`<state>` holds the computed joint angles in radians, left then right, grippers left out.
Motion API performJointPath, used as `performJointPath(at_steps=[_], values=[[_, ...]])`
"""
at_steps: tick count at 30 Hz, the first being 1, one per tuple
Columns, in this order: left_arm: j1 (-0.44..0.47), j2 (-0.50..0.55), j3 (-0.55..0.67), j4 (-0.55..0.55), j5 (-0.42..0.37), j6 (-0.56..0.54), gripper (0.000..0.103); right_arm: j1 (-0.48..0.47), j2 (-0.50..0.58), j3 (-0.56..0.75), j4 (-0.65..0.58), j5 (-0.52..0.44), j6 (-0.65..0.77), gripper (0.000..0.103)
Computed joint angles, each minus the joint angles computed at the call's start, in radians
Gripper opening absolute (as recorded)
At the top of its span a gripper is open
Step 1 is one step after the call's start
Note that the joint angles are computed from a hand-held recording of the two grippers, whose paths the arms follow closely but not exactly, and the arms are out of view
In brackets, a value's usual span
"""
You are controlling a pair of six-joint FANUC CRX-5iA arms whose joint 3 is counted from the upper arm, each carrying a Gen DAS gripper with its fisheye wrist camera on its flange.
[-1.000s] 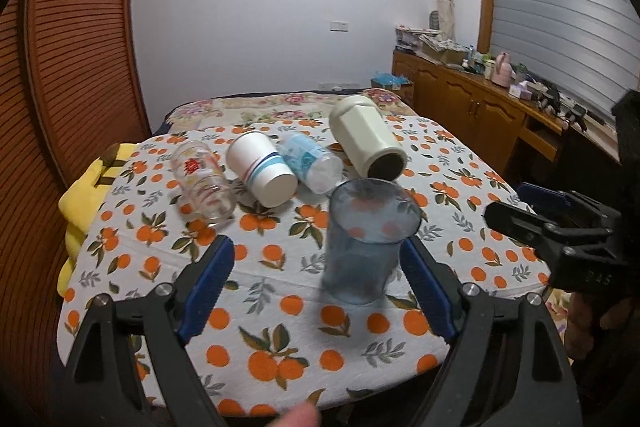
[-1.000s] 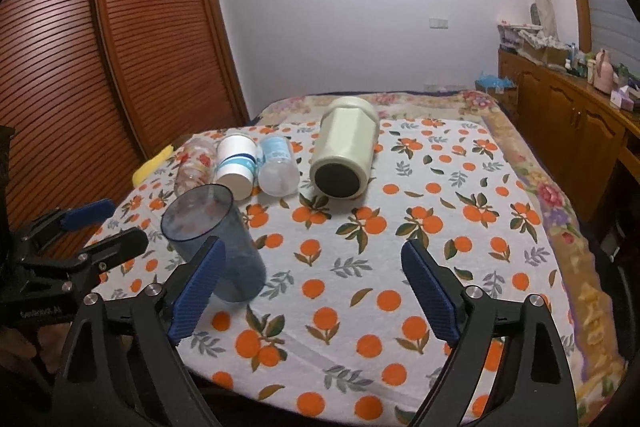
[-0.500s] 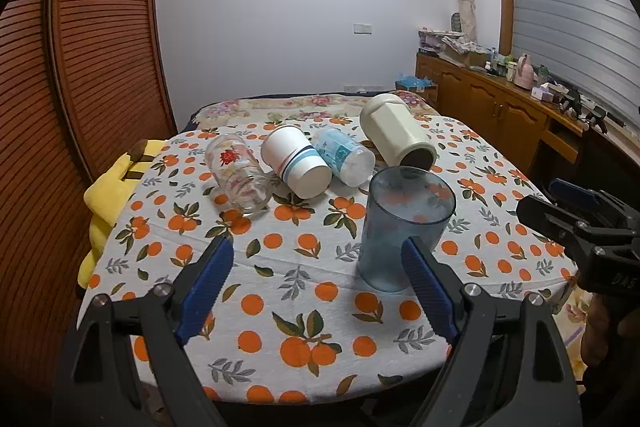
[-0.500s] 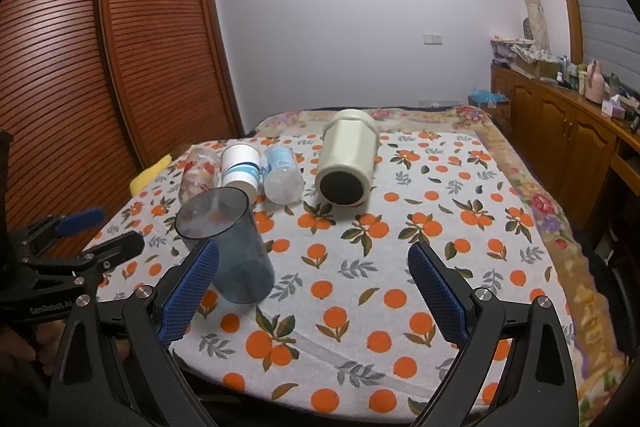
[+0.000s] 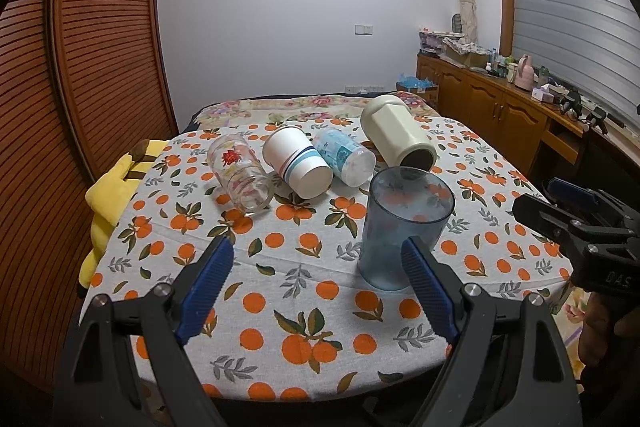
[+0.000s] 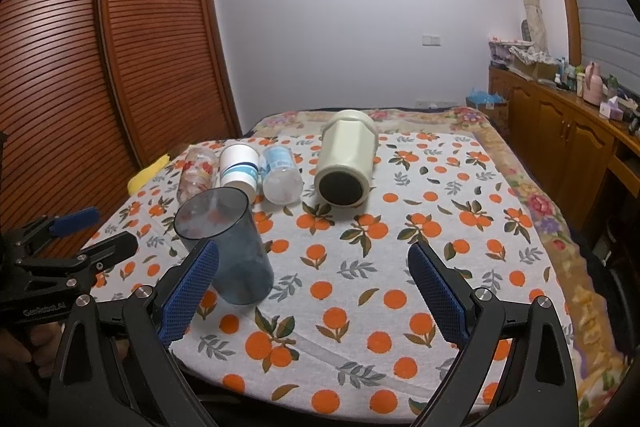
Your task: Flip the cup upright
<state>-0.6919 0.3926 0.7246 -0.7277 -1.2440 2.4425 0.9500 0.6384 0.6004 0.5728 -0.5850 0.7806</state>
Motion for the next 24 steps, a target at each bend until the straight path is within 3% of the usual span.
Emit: performJointPath(at_steps=[24], values=[[-0.014, -0.004, 0.008, -0.028, -0.005, 0.009, 0.087, -0.006, -0.001, -0.004, 0.015, 0.007, -0.012, 0.097]])
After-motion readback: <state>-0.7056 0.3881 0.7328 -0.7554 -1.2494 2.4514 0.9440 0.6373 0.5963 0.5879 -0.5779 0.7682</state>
